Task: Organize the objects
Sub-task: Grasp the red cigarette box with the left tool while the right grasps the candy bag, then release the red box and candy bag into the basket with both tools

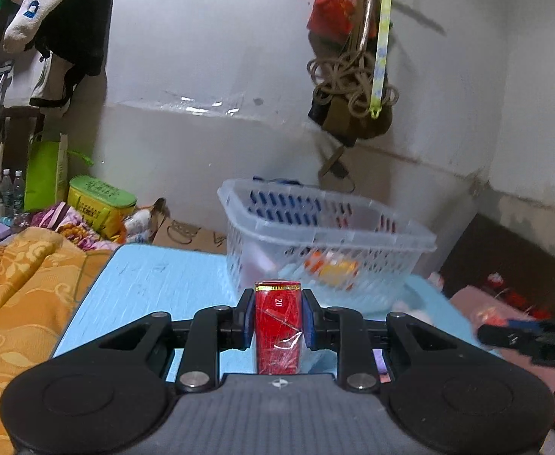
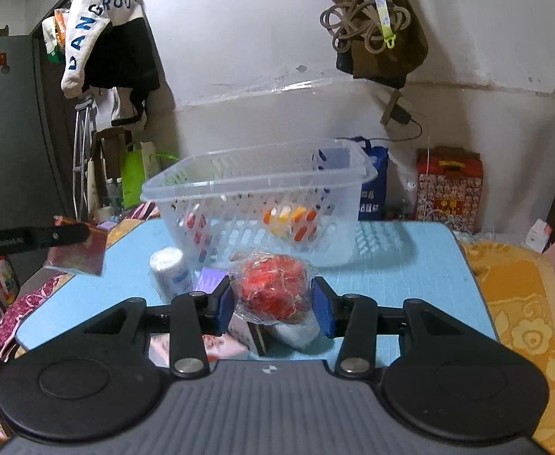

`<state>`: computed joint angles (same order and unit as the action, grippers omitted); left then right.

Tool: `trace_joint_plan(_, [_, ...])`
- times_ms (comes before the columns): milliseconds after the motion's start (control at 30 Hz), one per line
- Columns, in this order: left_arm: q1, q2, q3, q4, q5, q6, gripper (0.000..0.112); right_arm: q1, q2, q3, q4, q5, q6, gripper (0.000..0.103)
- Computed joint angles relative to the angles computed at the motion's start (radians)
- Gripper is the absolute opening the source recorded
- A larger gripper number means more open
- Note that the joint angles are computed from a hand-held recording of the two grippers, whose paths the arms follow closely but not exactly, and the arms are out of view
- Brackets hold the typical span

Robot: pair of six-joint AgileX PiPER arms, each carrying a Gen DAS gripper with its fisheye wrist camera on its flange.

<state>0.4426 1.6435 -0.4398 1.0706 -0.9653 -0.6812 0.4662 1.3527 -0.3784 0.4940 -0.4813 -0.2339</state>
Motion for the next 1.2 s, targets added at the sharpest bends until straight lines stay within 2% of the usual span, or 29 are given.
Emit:
trace_joint_plan(67, [-0.006, -0.014, -0.021, 0.011, -0.008, -0.054, 0.028, -0.008, -0.006, -0.028, 0.004, -0.006, -0.008, 0.047])
trace_joint_plan(200, [-0.084, -0.052, -0.117, 0.019, 0.035, -0.200, 0.028, -0.057, 0.041, -0.186, -0.065, 0.026, 0.000, 0.047])
trace_joint_plan(267, [-0.158, -0.056, -0.199, 0.009, 0.097, -0.281, 0.028, -0.068, 0.115, -0.295, -0.033, 0.023, -0.084, 0.047])
trace_joint_plan(333, [-0.255, -0.031, -0.309, -0.014, 0.188, -0.326, 0.028, -0.114, 0.205, -0.426, -0.099, 0.094, -0.083, 0.047])
trace_joint_plan(400, [-0.339, 0.015, -0.403, -0.065, 0.283, -0.316, 0.028, -0.164, 0.303, -0.544, -0.170, 0.156, -0.033, 0.047])
trace_joint_plan(467, [-0.397, 0.077, -0.486, -0.101, 0.354, -0.319, 0.028, -0.184, 0.371, -0.605, -0.159, 0.177, -0.031, 0.047])
trace_joint_plan(567, [-0.456, 0.149, -0.545, -0.185, 0.418, -0.235, 0.029, -0.207, 0.456, -0.675, -0.198, 0.195, -0.001, 0.049])
trace_joint_plan(600, [-0.471, 0.172, -0.553, -0.238, 0.426, -0.178, 0.032, -0.207, 0.472, -0.683, -0.199, 0.185, -0.007, 0.054])
trace_joint_plan(633, [-0.474, 0.184, -0.555, -0.262, 0.424, -0.147, 0.043, -0.205, 0.478, -0.687, -0.193, 0.178, -0.019, 0.070])
trace_joint_plan(667, [-0.473, 0.195, -0.558, -0.278, 0.419, -0.130, 0.058, -0.202, 0.475, -0.672, -0.204, 0.150, -0.007, 0.081])
trace_joint_plan(700, [-0.473, 0.202, -0.560, -0.299, 0.419, -0.113, 0.068, -0.198, 0.465, -0.647, -0.210, 0.112, 0.003, 0.095])
trace_joint_plan(733, [-0.473, 0.203, -0.560, -0.324, 0.430, -0.097, 0.080, -0.194, 0.449, -0.615, -0.214, 0.069, 0.013, 0.100])
trace_joint_plan(767, [-0.468, 0.199, -0.544, -0.366, 0.420, -0.067, 0.082, -0.196, 0.435, -0.595, -0.235, 0.051, 0.031, 0.102])
trace_joint_plan(833, [-0.443, 0.175, -0.500, -0.374, 0.385, -0.055, 0.083, -0.186, 0.390, -0.564, -0.181, 0.069, -0.016, 0.103])
trace_joint_plan(900, [-0.421, 0.136, -0.435, -0.386, 0.344, -0.022, 0.089, -0.174, 0.324, -0.495, -0.145, 0.071, -0.013, 0.103])
trace_joint_plan(967, [-0.411, 0.092, -0.353, -0.445, 0.290, 0.079, 0.103, -0.174, 0.253, -0.388, -0.237, 0.026, 0.128, 0.103])
trace_joint_plan(1033, [-0.390, 0.051, -0.237, -0.479, 0.186, 0.176, 0.103, -0.163, 0.178, -0.275, -0.283, -0.009, 0.240, 0.103])
trace_joint_plan(1100, [-0.358, 0.016, -0.146, -0.411, 0.136, 0.199, 0.103, -0.138, 0.116, -0.184, -0.241, -0.005, 0.307, 0.103])
trace_joint_plan(1200, [-0.289, -0.019, -0.017, -0.239, 0.104, 0.199, 0.103, -0.122, 0.049, -0.086, -0.269, 0.044, 0.420, 0.103])
